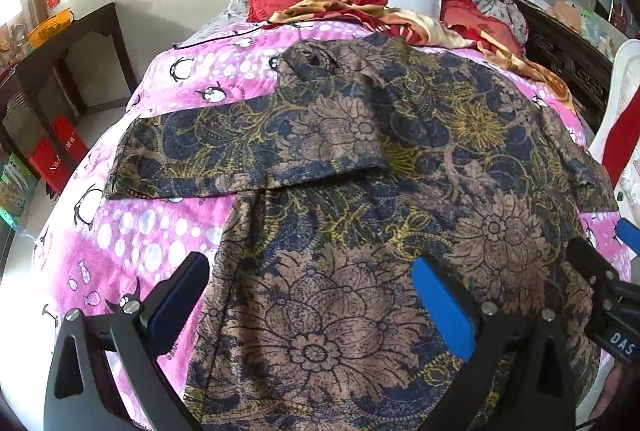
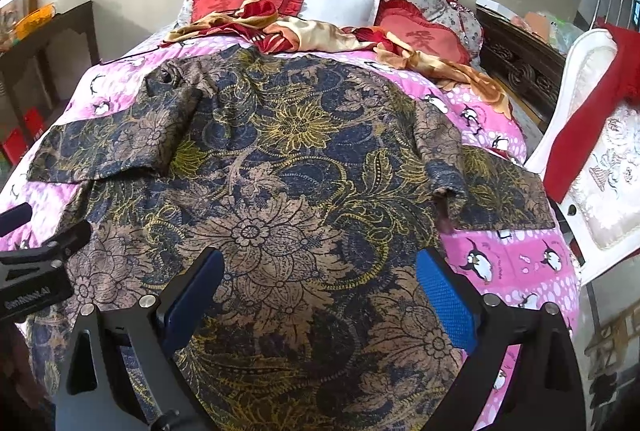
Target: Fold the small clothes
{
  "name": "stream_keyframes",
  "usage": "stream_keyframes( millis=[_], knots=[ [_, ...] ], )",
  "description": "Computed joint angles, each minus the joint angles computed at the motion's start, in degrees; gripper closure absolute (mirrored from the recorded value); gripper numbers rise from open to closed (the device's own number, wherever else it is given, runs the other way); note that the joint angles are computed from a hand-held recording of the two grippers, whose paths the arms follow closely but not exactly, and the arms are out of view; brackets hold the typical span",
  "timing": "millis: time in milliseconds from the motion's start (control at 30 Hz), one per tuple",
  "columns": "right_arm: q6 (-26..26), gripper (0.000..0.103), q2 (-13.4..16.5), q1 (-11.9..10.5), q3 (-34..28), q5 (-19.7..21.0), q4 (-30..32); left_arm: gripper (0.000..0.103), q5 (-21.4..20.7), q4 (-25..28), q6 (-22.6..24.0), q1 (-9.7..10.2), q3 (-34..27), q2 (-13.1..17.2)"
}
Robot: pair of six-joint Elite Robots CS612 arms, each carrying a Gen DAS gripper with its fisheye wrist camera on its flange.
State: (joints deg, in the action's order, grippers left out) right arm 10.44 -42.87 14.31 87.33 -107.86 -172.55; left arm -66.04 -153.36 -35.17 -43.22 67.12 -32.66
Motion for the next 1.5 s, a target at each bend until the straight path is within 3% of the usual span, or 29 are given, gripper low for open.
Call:
stream_keyframes(
  millis=[300, 433, 533, 600, 667, 933, 1500],
  knots=[
    [-1.58, 0.008, 3.74, -1.44, -3.31, 3.56, -2.87, 0.000, 0.94, 1.84, 0.40, 1.51, -1.46, 1.05],
    [-3.61, 0.008, 6.67, -2.64, -6.76, 6.52, -3.30, 0.000, 3.89, 5.17, 0.52, 2.87, -3.88, 2.92],
    [-6.25, 0.008, 8.83, -3.20, -9.33, 7.36, -1.09, 0.000, 4.76, 6.59, 0.17, 4.03, -5.05, 4.28],
    [-4.92, 0.008, 9.58, -3.84, -10.20, 9.82, 1.95, 0.000, 3.45, 8.06, -1.17, 4.75, -5.72, 5.02],
    [-3.89, 0.008, 9.49, -4.20, -9.79, 11.03, 0.90, 0.000, 1.06, 5.66, -2.41, 5.30, -5.00, 5.27],
    [-3.70, 0.006, 9.76, -3.86, -9.75, 9.56, 0.50, 0.000, 0.34, 1.33, -2.57, 5.51, -2.99, 4.96],
    [-3.78, 0.006, 9.74, -3.78, -9.75, 9.32, 0.53, 0.000, -0.70, 0.98, -2.99, 5.63, -3.25, 5.02]
  ],
)
